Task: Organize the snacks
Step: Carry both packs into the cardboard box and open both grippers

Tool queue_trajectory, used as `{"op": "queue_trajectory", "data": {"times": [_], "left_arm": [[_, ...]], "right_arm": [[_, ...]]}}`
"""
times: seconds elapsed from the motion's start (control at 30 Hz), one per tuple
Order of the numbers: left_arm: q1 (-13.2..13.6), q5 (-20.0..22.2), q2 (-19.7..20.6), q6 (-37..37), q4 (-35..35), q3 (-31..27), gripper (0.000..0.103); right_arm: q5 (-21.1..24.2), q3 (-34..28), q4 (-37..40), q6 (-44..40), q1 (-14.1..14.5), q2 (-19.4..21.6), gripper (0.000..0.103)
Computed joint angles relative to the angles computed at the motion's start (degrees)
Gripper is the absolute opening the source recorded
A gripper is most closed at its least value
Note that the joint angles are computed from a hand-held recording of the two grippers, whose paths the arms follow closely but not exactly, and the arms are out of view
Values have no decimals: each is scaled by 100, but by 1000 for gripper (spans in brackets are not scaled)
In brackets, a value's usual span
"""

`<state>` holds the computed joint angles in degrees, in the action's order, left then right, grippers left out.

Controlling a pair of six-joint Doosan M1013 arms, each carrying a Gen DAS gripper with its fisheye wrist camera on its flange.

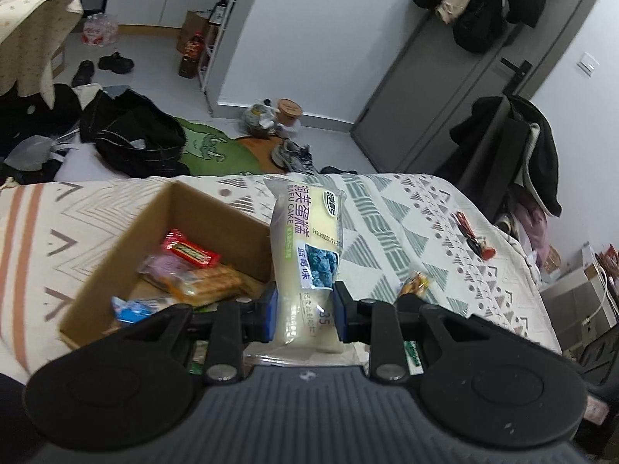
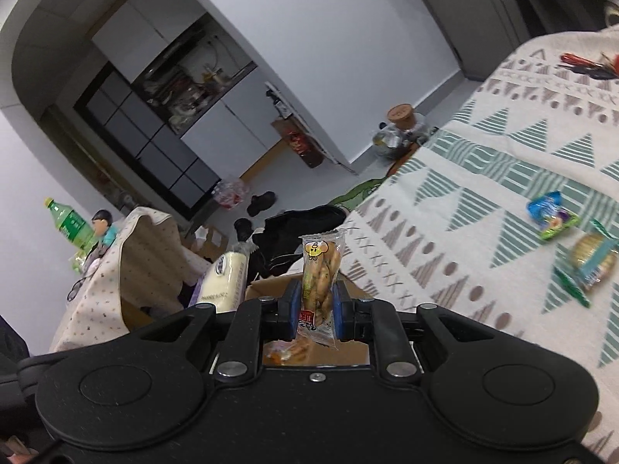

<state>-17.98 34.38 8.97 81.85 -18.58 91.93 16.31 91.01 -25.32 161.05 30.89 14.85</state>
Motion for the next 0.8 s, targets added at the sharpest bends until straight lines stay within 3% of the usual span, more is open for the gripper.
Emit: {"op": "queue_trajectory", "data": {"times": [0.73,0.8], "left_arm": [[523,284,180,-364,219,-53,28],[519,385,232,-619,449,-110,30]], "right_arm": [[204,-699,1355,-1473,176,607,17],[205,-704,1465,-1610,172,619,23]]}}
